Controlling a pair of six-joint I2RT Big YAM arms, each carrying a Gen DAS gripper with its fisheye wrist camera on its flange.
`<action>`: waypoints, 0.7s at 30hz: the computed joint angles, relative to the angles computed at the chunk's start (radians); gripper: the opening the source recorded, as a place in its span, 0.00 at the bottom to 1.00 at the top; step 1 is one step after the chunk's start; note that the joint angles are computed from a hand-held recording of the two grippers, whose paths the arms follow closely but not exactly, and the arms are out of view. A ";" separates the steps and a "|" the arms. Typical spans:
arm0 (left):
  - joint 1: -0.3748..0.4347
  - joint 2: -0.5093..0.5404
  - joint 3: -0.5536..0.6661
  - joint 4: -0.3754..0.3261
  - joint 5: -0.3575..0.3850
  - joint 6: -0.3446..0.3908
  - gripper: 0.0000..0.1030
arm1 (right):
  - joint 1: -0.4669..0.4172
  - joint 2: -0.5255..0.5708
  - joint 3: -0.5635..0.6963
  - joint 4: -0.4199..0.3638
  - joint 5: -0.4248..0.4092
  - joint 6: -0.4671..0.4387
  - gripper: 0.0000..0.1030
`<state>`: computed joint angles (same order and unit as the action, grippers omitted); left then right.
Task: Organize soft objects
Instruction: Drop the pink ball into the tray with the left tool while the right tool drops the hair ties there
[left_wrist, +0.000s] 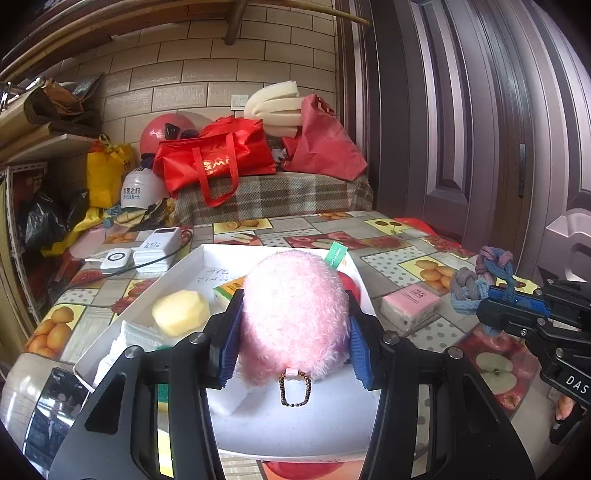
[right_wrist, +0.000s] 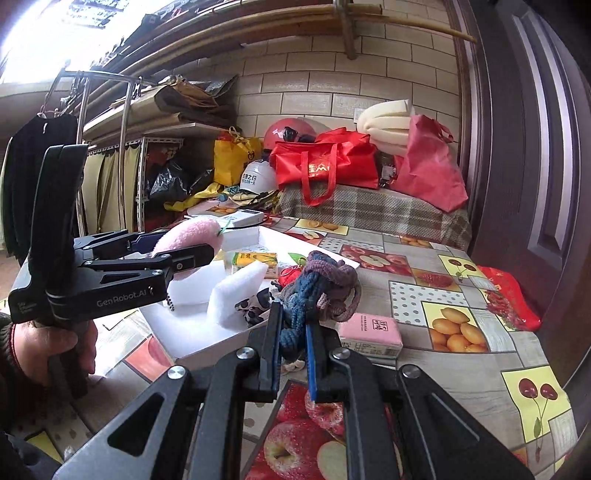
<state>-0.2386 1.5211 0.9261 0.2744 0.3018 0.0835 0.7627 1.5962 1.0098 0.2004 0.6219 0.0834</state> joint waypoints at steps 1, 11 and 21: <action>0.006 0.005 0.006 -0.003 -0.002 -0.002 0.48 | 0.005 0.012 0.010 0.003 0.002 -0.018 0.09; 0.075 0.062 0.077 -0.045 0.000 -0.049 0.48 | 0.032 0.101 0.115 -0.033 -0.025 -0.139 0.09; 0.088 0.096 0.118 -0.043 -0.019 -0.043 0.48 | 0.031 0.165 0.209 -0.083 -0.075 -0.187 0.09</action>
<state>-0.1510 1.6172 1.0440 0.2314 0.2828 0.0406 0.7935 1.7609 1.2189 0.1171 0.5474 -0.1036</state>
